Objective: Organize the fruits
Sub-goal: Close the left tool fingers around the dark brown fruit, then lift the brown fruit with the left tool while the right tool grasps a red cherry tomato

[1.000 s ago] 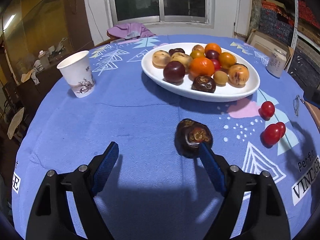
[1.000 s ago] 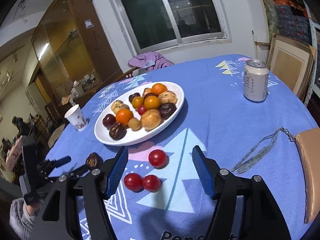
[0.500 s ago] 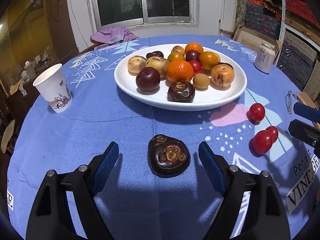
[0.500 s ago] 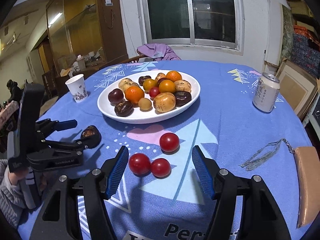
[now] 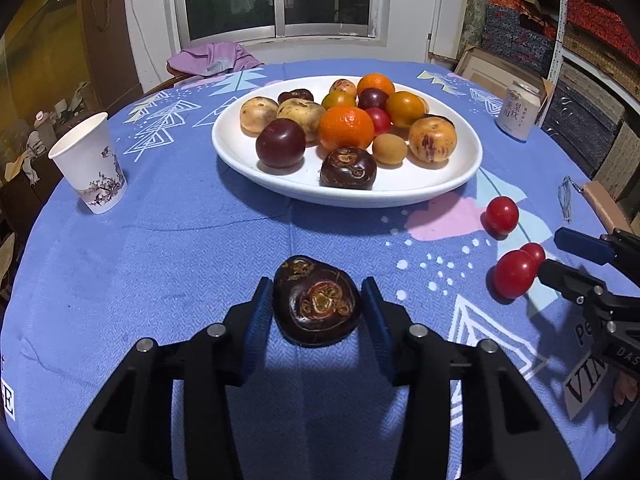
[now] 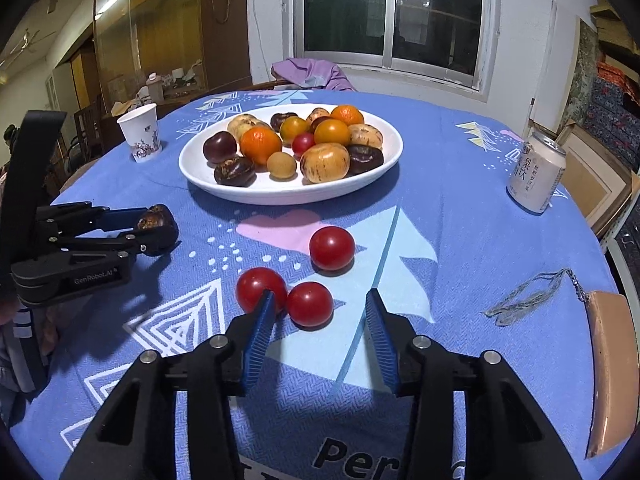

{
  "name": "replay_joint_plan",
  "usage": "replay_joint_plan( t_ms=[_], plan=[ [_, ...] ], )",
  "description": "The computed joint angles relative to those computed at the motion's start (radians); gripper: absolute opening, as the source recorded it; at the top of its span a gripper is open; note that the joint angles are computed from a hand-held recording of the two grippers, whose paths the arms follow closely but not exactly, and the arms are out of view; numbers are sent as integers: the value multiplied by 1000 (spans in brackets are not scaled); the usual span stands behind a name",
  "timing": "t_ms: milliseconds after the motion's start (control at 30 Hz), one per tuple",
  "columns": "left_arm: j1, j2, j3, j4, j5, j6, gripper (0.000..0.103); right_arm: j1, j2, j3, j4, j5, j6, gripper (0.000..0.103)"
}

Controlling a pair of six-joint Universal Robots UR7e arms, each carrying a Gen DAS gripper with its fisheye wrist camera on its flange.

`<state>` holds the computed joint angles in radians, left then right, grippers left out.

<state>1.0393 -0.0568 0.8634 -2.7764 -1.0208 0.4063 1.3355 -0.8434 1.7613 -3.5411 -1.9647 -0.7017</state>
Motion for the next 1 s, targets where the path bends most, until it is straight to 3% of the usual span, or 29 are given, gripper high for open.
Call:
replay_joint_plan(
  t_ms=[33, 500, 633, 1000],
  plan=[
    [-1, 0, 0, -1, 2, 0, 45, -2, 0, -4, 11, -1, 10, 35],
    [-1, 0, 4, -13, 14, -7, 45, -10, -6, -25, 113, 29, 75, 32],
    [0, -2, 6, -14, 10, -10, 45, -9, -4, -24, 111, 28, 75, 27],
    [4, -14, 22, -11, -9, -20, 45, -12, -6, -32, 133, 35, 98, 26]
  ],
)
